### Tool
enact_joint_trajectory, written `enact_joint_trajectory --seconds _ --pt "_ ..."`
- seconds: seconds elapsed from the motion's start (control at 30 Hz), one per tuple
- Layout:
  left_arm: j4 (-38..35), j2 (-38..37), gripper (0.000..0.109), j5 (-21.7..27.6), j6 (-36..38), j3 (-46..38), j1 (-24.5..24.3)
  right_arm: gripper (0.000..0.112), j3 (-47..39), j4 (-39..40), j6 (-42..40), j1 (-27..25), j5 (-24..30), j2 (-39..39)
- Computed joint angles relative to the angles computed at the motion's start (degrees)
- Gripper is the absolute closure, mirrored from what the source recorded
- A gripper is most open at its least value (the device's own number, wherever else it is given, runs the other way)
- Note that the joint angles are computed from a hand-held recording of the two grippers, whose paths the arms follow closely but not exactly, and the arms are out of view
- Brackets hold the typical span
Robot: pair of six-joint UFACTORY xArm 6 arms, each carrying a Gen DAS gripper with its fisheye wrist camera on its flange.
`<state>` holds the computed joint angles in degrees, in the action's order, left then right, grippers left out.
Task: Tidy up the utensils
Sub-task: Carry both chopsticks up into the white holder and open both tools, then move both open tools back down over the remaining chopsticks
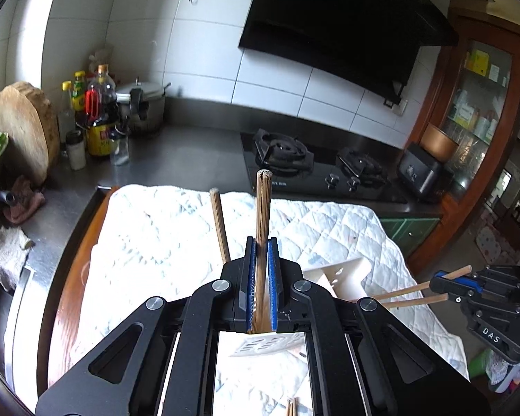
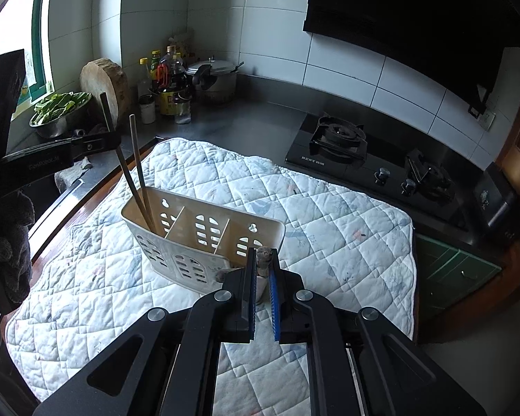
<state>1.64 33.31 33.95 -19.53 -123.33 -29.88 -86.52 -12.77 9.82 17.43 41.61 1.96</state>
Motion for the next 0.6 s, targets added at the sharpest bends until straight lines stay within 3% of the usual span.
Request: enact_joint_trajectory --seconds 0.23,0.3,0.33,0.6 --pt "0.1 -0.3 0.099 -0.3 -0.2 1.6 0.0 0.102 1.5 0.3 0.6 -0.1 -2.2 -1.0" --pt "0.6 -1.3 0.089 -1.2 -0.8 3.2 0.0 0.095 2.4 0.0 1.2 -0.2 -3.2 -1.9" --pt "1.4 -2.4 0.084 -2.2 -1.5 4.8 0.0 0.094 3.1 -0.3 1.6 -0.2 -3.7 -2.6" --pt "5.8 -14.4 0.082 -7.9 -3.6 20.2 -0.3 0.086 12.3 -0.4 3.2 1.2 -7.5 -11.7"
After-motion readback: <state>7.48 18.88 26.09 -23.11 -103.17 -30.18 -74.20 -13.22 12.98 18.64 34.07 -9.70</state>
